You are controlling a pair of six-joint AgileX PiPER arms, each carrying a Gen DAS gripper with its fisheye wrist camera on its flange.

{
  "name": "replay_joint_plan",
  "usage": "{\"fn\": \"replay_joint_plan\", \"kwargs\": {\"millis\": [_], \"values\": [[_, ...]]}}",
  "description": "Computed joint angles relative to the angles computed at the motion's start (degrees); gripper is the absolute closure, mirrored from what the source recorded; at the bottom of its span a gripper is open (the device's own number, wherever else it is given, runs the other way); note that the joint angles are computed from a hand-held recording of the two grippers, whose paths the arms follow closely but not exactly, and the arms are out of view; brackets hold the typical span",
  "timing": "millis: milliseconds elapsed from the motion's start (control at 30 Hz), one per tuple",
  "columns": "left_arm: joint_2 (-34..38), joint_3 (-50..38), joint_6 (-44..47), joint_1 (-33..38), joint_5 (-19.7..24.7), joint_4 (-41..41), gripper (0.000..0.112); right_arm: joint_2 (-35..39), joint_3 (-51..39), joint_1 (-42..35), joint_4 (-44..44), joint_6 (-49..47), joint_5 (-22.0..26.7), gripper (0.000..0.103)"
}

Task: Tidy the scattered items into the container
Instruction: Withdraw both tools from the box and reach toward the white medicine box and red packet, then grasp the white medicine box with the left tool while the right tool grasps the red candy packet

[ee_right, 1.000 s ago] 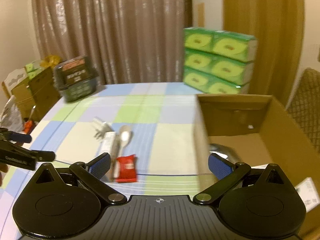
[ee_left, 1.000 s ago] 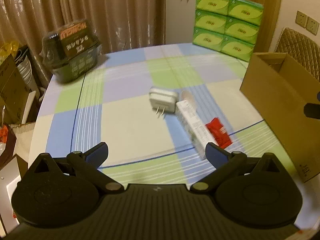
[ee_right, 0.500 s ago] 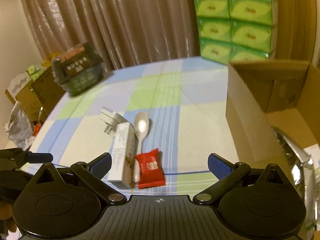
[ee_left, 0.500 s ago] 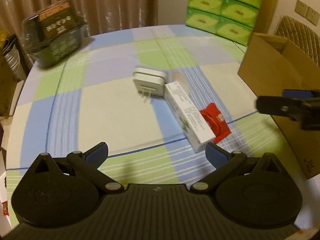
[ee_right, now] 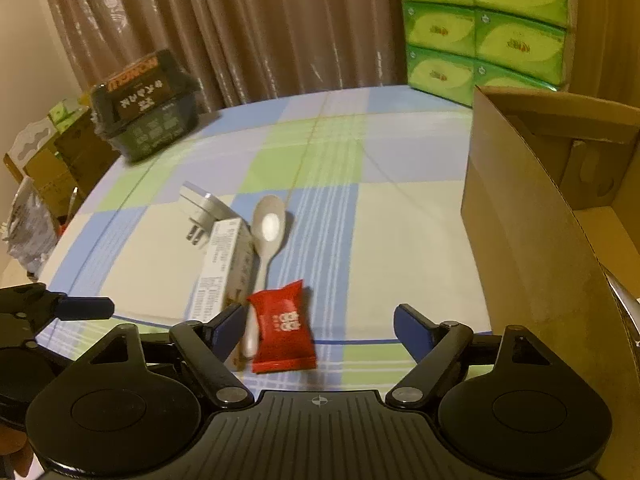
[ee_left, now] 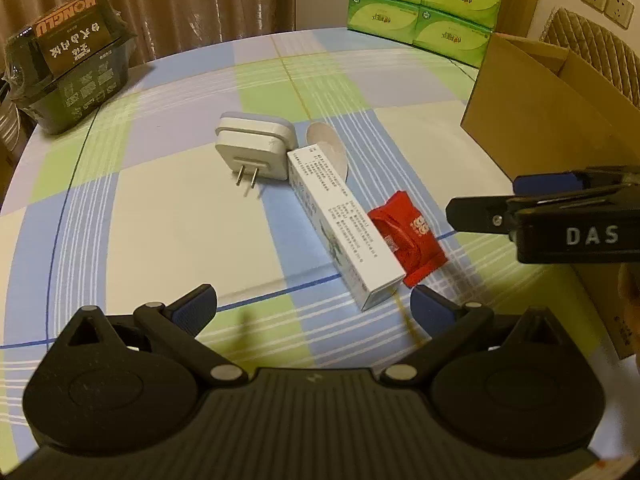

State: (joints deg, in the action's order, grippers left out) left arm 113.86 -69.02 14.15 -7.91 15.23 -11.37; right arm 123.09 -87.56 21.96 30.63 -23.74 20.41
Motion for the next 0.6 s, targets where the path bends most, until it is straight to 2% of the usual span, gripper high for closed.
{"fn": "replay_joint_plan", "kwargs": {"millis": [167, 267, 367, 600], "values": [[0.82, -0.78, 4.66, -0.01, -0.16, -5.59, 0.011, 1.20, -1.04, -0.40, -0.19, -0.12, 0.60, 0.029], [1.64, -1.42, 7.05, -0.23, 0.14, -8.11, 0.015, 1.89, -1.99, -0.71, 0.60, -0.56, 1.53, 0.030], [2.23, -1.47, 14.24, -0.34, 0.18, -14.76, 0.020, 2.65, -3.14, -1.37, 1.91, -0.45, 2.49, 0.030], [3.45, -2.13, 12.89, -0.91, -1.17, -14.49, 0.036, 3.50, -4.08, -1.99, 2.02, 0.36, 3.61, 0.030]]}}
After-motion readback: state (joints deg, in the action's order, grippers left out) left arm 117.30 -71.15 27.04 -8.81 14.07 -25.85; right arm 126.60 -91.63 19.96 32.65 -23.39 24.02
